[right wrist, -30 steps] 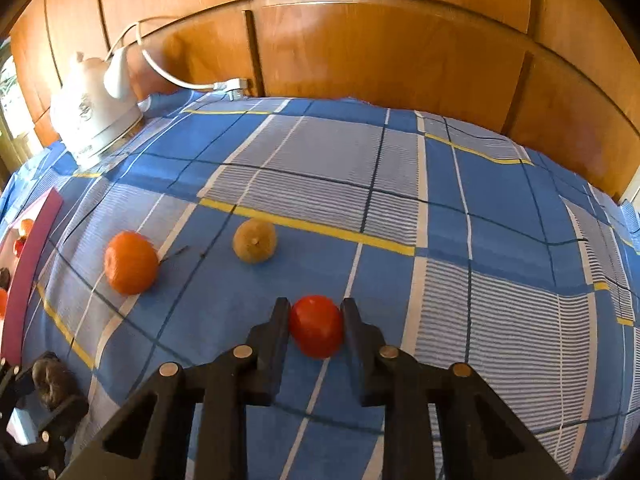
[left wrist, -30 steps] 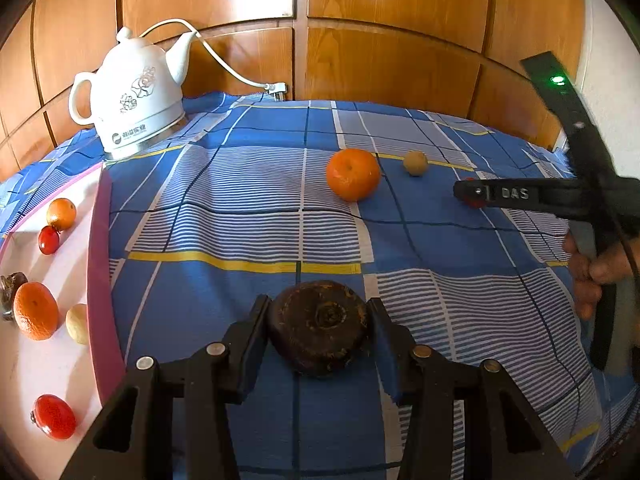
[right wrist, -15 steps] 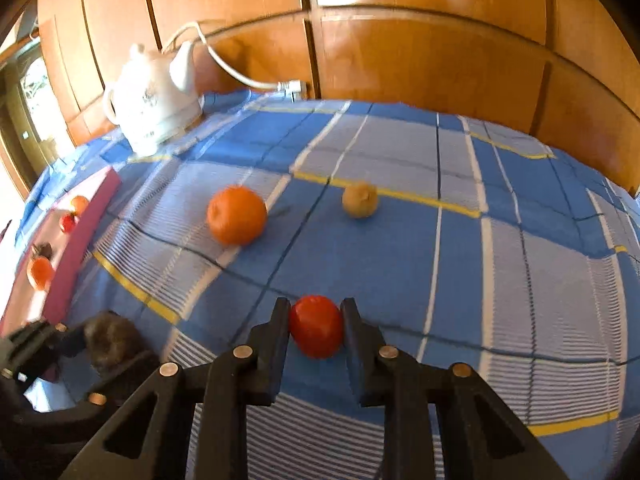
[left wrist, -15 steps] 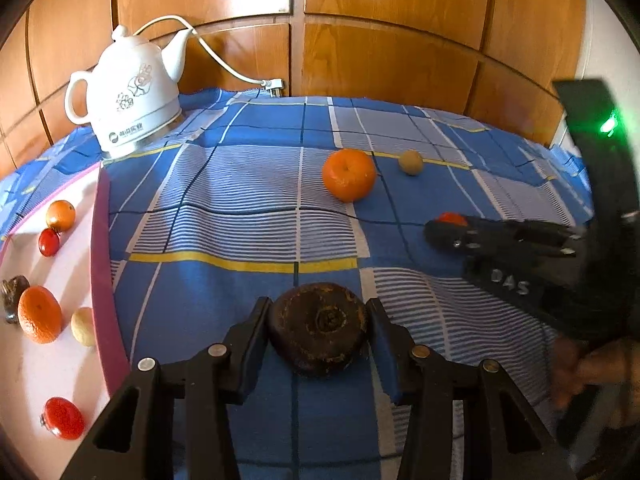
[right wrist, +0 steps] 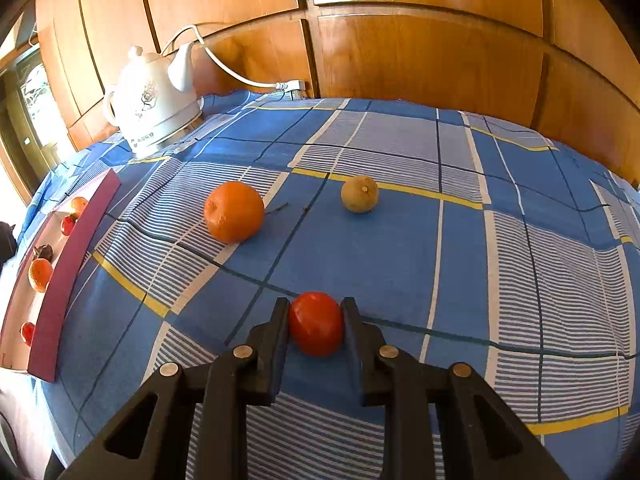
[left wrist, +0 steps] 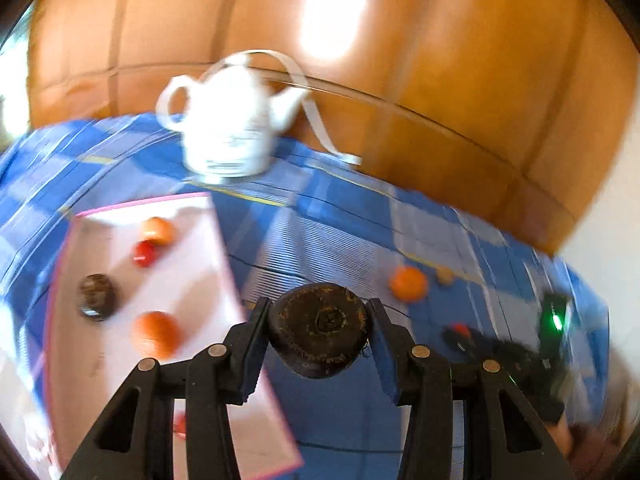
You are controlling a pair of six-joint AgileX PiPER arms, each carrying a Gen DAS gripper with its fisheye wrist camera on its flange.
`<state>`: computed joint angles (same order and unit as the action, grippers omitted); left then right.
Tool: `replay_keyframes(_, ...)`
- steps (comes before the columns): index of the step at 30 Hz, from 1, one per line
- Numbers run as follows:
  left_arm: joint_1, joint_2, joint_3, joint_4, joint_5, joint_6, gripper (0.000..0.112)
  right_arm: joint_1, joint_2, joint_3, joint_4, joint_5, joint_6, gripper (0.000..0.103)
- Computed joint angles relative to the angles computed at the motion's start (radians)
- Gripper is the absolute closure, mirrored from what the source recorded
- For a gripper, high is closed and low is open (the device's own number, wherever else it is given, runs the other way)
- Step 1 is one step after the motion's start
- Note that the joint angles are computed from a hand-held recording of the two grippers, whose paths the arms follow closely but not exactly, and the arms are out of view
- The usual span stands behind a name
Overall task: Organize fruits
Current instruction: 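Carry the dark brown fruit into the tray with the left gripper while the right gripper grasps a red tomato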
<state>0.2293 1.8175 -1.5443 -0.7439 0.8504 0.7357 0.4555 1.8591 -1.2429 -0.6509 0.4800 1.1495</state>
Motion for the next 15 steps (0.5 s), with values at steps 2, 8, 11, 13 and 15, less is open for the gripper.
replay_keyframes(2, 0.035, 0.057, -0.078, 0.027, 0.017, -0.074, 0.065, -0.001, -0.001, 0.002, 0.000, -0.003, 0.002, 0.078)
replay_keyframes(8, 0.119, 0.233, -0.319, 0.103, 0.088, -0.238, 0.065, -0.003, -0.005, 0.011, -0.004, -0.014, 0.009, 0.077)
replay_keyframes(11, 0.121, 0.302, -0.411, 0.136, 0.116, -0.289, 0.065, -0.003, -0.005, 0.011, -0.004, -0.013, 0.009, 0.077)
replay_keyframes(13, 0.111, 0.349, -0.478, 0.172, 0.135, -0.333, 0.065, -0.003, -0.005, 0.011, -0.004, -0.013, 0.009, 0.077)
replay_keyframes(15, 0.102, 0.398, -0.546, 0.185, 0.166, -0.349, 0.064, -0.002, -0.005, 0.011, -0.004, -0.013, 0.009, 0.077)
